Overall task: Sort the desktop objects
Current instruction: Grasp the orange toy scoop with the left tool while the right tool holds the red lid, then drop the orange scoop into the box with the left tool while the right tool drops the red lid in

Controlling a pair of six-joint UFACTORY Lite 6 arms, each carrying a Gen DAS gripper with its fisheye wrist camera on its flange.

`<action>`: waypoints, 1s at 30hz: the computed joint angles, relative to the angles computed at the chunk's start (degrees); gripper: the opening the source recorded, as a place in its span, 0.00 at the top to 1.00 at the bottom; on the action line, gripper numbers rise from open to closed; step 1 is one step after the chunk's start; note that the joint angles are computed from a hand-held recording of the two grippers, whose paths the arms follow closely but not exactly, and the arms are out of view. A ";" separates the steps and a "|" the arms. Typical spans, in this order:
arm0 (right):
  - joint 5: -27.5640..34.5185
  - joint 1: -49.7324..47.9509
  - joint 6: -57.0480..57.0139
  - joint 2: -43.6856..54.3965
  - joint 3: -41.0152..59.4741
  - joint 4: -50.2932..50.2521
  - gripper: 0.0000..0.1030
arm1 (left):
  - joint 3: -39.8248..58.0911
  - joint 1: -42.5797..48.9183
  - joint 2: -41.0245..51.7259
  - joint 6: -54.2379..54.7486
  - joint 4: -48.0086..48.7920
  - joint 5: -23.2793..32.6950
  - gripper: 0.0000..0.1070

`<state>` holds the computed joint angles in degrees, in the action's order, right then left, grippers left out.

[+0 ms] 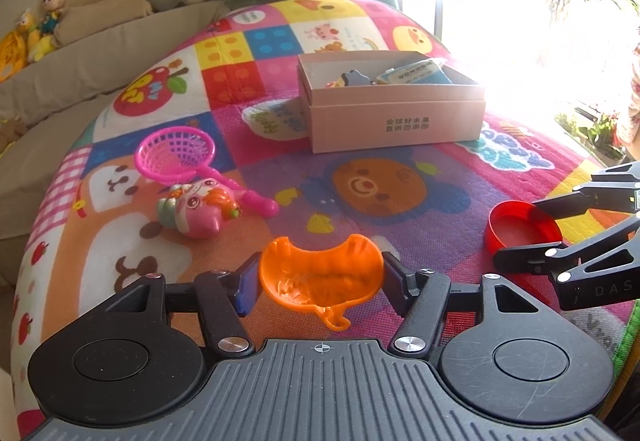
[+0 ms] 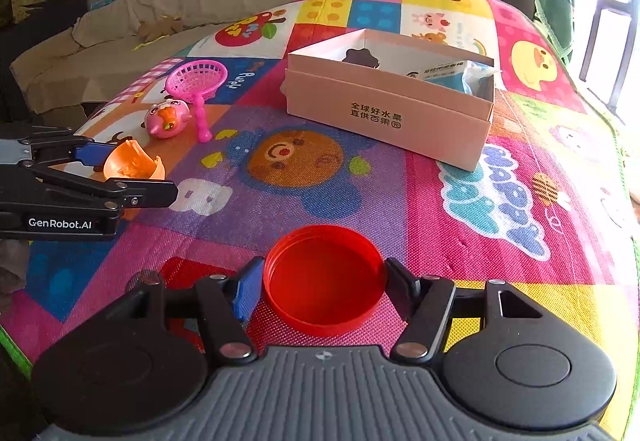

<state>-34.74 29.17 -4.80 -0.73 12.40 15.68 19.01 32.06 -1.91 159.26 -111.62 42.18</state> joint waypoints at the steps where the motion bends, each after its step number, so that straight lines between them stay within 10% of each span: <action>1: -0.04 0.01 -0.61 -0.40 -0.30 0.33 0.38 | -0.01 -0.13 -0.22 -0.48 0.57 0.04 0.38; 10: 13.43 -14.56 -4.27 -26.44 2.55 -7.72 0.38 | 13.04 -10.39 -6.48 -12.07 1.08 3.64 0.38; 16: 14.32 -22.39 10.32 -7.30 26.76 -22.84 0.38 | 37.28 -27.91 13.47 -0.97 -18.16 -5.03 0.38; 23: 13.00 -23.74 16.66 18.18 47.78 -28.27 0.34 | 75.74 -30.26 41.47 -34.67 0.98 -13.48 0.27; 30: 10.27 -23.42 12.83 18.53 40.84 -25.09 0.29 | 60.65 -23.56 33.38 -19.00 -8.66 -13.61 0.15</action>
<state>-24.47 5.76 8.03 17.80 53.24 -9.40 79.66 8.50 31.48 140.26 -120.28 28.57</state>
